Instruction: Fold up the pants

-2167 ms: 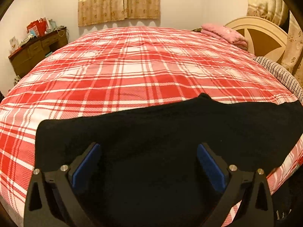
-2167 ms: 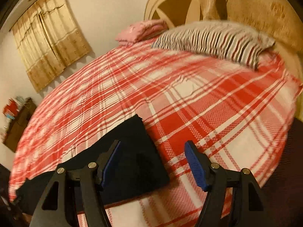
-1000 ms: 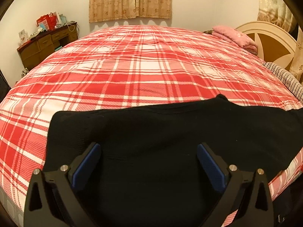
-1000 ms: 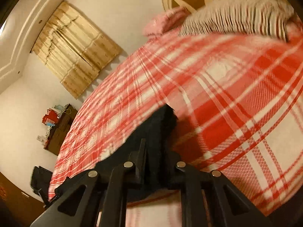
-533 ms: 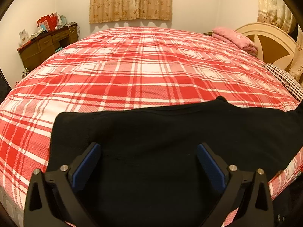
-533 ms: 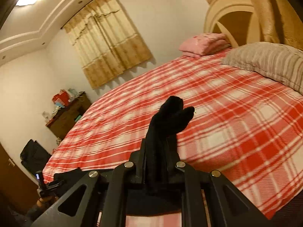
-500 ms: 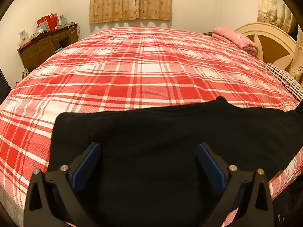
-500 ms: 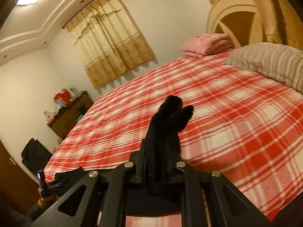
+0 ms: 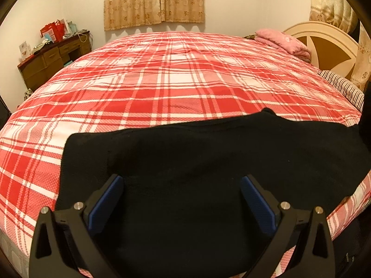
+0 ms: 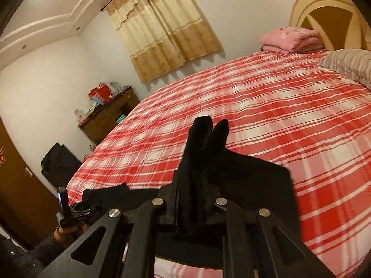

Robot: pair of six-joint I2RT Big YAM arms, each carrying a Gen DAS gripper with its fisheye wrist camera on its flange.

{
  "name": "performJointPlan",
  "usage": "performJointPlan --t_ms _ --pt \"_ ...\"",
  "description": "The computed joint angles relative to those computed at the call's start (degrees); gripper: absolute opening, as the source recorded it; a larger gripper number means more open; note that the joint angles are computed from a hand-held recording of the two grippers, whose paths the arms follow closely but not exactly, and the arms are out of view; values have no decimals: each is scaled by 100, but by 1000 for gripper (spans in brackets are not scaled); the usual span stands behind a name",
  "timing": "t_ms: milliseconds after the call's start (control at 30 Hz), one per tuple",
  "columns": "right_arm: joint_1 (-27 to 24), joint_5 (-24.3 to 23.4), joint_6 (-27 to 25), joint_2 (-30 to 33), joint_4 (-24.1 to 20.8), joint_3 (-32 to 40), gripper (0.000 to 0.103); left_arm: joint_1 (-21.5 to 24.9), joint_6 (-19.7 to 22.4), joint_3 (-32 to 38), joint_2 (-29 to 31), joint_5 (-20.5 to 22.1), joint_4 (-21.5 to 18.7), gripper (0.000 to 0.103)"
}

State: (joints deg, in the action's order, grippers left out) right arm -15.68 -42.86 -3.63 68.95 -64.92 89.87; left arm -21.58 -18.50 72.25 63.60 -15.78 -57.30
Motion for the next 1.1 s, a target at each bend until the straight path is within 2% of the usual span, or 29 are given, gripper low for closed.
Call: performJointPlan --t_ms 100,267,433,533,700,867,967,1033,1100 --pt "285 65 46 -27 42 -127 13 -64 26 -4 -2 -58 7 103" --pt "943 597 24 -130 265 -452 13 -148 29 0 13 -74 8 103" --pt "1510 1109 -216 -149 401 -811 13 -312 71 25 19 -157 22 103" --pt "1737 1275 -295 -157 462 -973 13 -416 83 78 20 -143 44 103" --pt "2065 1599 -534 -157 557 -1175 13 -623 131 192 29 72 88 103" --pt "2238 1695 -685 -40 495 -1274 14 -851 116 413 195 373 123 103" --pt "2331 1756 -799 40 395 -1284 24 -976 109 590 371 755 217 103" --pt "2309 1616 -867 18 295 -1258 49 -1071 129 715 515 1008 291 103" --pt "2240 1462 -1002 -87 200 -1236 53 -1135 162 862 671 1313 311 102"
